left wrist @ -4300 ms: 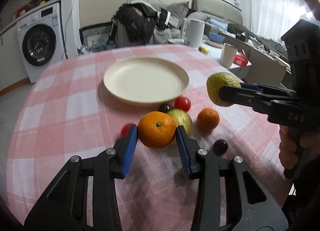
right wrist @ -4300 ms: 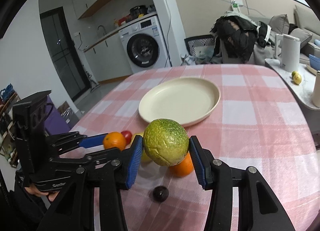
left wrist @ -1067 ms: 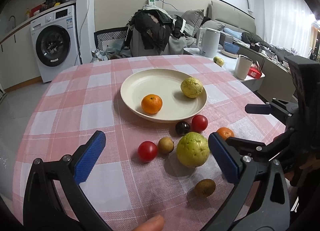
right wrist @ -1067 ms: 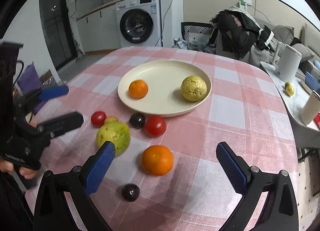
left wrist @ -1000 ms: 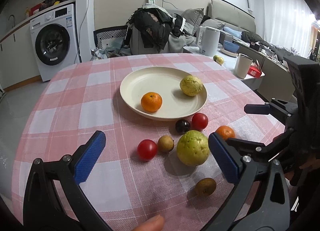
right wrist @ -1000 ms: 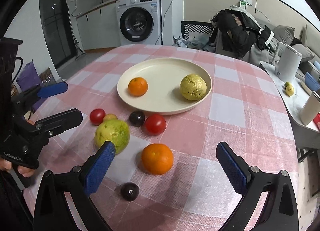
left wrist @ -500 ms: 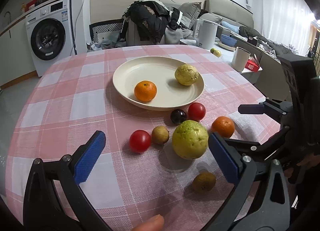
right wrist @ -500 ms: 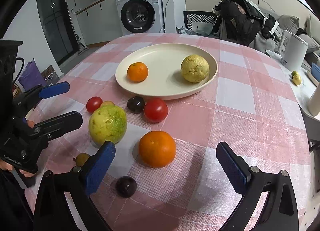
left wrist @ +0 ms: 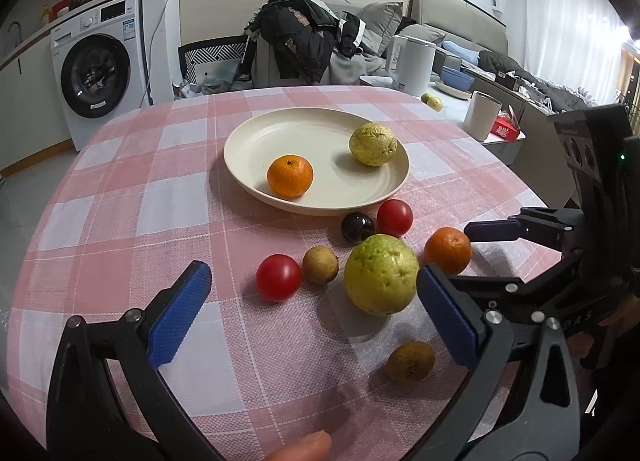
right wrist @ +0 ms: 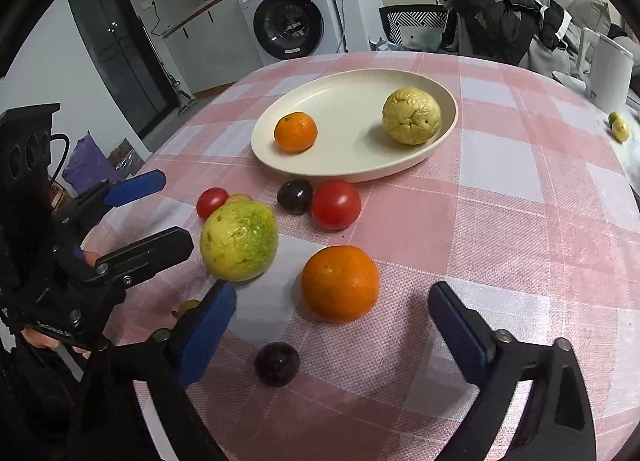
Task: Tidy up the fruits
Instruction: 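Grasp the large orange with the right tool while the left tool grasps the green pear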
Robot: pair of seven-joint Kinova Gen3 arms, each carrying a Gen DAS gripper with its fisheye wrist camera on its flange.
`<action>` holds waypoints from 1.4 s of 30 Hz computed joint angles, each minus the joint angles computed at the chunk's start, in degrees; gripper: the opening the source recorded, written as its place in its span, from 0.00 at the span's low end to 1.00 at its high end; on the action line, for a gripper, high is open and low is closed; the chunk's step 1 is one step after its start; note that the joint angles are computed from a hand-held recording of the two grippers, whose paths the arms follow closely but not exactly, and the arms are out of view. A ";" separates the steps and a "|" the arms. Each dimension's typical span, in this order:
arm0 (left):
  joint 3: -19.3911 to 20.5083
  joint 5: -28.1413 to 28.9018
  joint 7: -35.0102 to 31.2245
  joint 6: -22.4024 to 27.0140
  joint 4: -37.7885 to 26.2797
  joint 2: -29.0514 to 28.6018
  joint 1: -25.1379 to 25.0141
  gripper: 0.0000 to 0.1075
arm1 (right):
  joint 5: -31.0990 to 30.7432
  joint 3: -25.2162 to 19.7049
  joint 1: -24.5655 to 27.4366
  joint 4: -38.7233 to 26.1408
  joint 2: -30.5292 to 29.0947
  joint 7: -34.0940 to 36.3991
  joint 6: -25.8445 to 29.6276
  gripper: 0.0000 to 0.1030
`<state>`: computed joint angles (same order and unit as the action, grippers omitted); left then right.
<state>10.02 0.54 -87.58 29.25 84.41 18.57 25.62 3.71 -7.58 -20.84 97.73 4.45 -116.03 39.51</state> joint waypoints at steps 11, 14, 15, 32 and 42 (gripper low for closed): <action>1.34 2.25 -3.22 1.59 -0.94 0.88 -1.33 0.88 | 0.79 -0.25 -0.98 -0.64 0.91 -0.21 0.46 0.76; 1.45 2.81 -4.00 2.40 -1.36 1.20 -1.34 0.84 | 0.80 -0.16 -1.03 -0.35 0.67 -0.39 0.20 0.70; 1.53 3.01 -4.32 2.40 -1.35 1.23 -1.39 0.84 | 1.25 -0.13 -1.19 -0.27 0.61 -0.94 0.15 0.68; 3.45 8.30 -9.03 3.08 -1.33 1.54 -3.44 0.82 | 6.30 0.21 -1.52 1.25 -0.88 -6.74 -1.95 0.39; 5.85 15.40 -15.19 5.84 -3.32 3.31 -5.58 0.60 | 5.63 -0.22 -0.34 1.92 -1.92 -6.62 -3.40 0.39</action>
